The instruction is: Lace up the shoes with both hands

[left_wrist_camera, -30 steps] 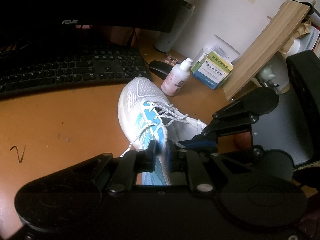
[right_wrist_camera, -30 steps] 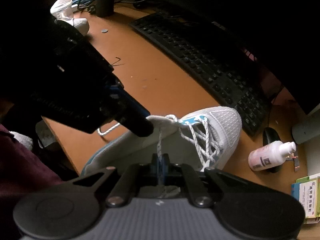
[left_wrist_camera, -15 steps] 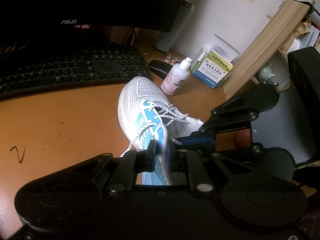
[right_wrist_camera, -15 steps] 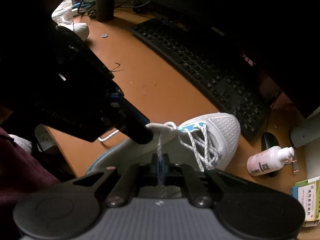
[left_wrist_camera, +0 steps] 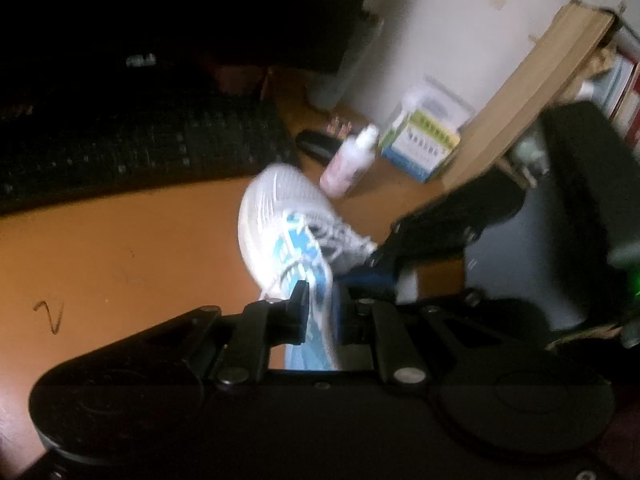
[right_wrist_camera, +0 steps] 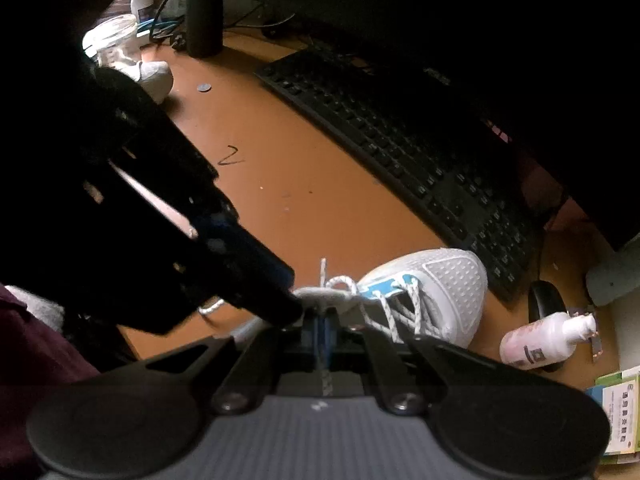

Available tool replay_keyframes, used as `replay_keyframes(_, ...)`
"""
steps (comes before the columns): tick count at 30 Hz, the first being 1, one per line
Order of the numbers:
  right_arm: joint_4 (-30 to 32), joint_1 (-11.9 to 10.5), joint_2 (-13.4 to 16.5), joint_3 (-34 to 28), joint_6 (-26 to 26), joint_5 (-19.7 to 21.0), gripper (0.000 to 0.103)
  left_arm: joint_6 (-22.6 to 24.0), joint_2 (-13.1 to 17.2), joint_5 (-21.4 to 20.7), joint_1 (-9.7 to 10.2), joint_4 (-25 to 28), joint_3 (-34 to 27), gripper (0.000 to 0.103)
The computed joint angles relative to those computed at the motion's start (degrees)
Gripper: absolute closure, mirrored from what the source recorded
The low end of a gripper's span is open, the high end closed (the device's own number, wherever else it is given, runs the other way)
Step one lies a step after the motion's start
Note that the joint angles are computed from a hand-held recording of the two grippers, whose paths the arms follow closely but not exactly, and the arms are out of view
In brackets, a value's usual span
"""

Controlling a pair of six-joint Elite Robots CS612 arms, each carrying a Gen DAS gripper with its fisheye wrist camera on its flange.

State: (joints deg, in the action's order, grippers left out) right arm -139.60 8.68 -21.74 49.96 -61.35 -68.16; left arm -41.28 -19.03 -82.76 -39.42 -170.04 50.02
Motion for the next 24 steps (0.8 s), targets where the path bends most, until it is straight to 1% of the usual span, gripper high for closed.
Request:
replay_keyframes(1,0.13,-0.06,-0.01,0.01,0.04,0.09,0.099,-0.34,-0.16,0.34,-0.01,-0.66,0.27,0.095)
replay_keyframes(4,-0.07,-0.08,-0.01,0.05,0.26,0.11,0.099,-3.87,0.87,-0.02,0.42,-1.01,-1.08,0.095)
replay_keyframes(6,-0.35,-0.03,-0.08,0.24,0.40,0.01,0.099,-7.10,1.95,-2.27,0.92,-1.81,-2.37,0.095)
replay_keyframes(8,-0.51,0.01,-0.14,0.41,0.48,-0.11,0.099,-9.19,2.43,-2.84,1.09,-2.20,-2.88,0.095)
replay_keyframes(12,-0.52,0.00,-0.04,0.27,0.65,-0.25,0.099,-17.17,3.85,-5.60,1.82,-5.25,-3.72,0.095)
replay_keyframes(14,-0.70,-0.01,-0.06,0.36,0.68,-0.18,0.099,-20.45,4.33,-6.72,2.08,-6.84,-3.78,0.095)
replay_keyframes(16,-0.85,-0.01,-0.08,0.43,0.53,-0.20,0.099,-24.92,4.97,-7.91,2.34,-9.33,-3.75,0.095)
replay_keyframes(18,-0.97,-0.02,-0.09,0.50,0.41,-0.20,0.099,-26.09,5.17,-7.76,2.32,-10.34,-3.71,0.096)
replay_keyframes(19,-1.07,-0.03,-0.11,0.55,0.37,-0.18,0.099,-26.83,5.26,-7.20,2.22,-11.28,-3.52,0.100)
replay_keyframes(20,-1.18,-0.04,-0.13,0.62,0.33,-0.15,0.099,-27.18,5.41,-6.96,2.16,-12.12,-3.49,0.100)
replay_keyframes(21,-1.23,-0.05,-0.11,0.58,0.30,-0.12,0.099,-27.17,5.47,-6.75,2.09,-12.66,-3.46,0.103)
replay_keyframes(24,-1.75,-0.09,-0.21,0.85,0.29,0.11,0.099,-26.15,4.84,-5.50,1.83,-13.14,-2.52,0.103)
